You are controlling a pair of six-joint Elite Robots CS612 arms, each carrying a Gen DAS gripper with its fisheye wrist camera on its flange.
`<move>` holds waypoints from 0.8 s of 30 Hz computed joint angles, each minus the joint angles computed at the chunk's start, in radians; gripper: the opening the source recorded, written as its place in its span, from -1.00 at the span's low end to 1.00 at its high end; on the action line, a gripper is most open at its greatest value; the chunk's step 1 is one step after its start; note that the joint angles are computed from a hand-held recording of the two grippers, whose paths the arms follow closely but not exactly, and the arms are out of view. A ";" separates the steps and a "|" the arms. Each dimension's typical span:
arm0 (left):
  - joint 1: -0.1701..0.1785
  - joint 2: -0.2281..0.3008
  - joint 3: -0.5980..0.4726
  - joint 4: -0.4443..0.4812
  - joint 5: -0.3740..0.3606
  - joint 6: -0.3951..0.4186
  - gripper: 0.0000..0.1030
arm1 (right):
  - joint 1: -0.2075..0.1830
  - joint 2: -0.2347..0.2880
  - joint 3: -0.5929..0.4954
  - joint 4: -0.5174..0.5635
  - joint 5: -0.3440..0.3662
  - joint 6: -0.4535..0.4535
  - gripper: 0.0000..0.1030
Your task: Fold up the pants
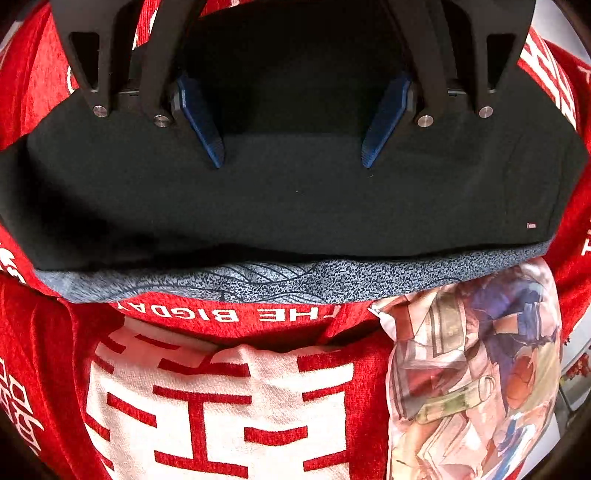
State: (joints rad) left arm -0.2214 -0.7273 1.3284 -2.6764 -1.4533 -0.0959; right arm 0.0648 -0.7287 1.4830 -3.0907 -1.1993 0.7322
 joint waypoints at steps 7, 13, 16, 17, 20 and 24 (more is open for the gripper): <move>0.003 -0.002 -0.013 0.035 -0.003 0.004 0.52 | 0.015 -0.009 -0.057 0.113 -0.095 0.007 -0.78; 0.019 -0.005 -0.050 0.018 0.006 0.044 0.52 | 0.049 -0.063 0.020 0.159 -0.284 0.024 -0.29; 0.020 0.032 -0.126 0.077 0.035 0.038 0.52 | 0.066 -0.056 0.007 0.047 -0.264 -0.053 -0.29; 0.019 0.049 -0.154 0.099 0.034 0.032 0.52 | 0.070 -0.042 -0.024 0.059 -0.217 -0.093 -0.29; 0.004 0.088 -0.208 0.134 0.043 0.024 0.52 | 0.098 0.039 -0.175 0.144 -0.093 -0.202 -0.29; -0.005 0.125 -0.252 0.167 0.074 -0.023 0.57 | 0.142 0.165 -0.402 0.344 -0.092 -0.297 -0.29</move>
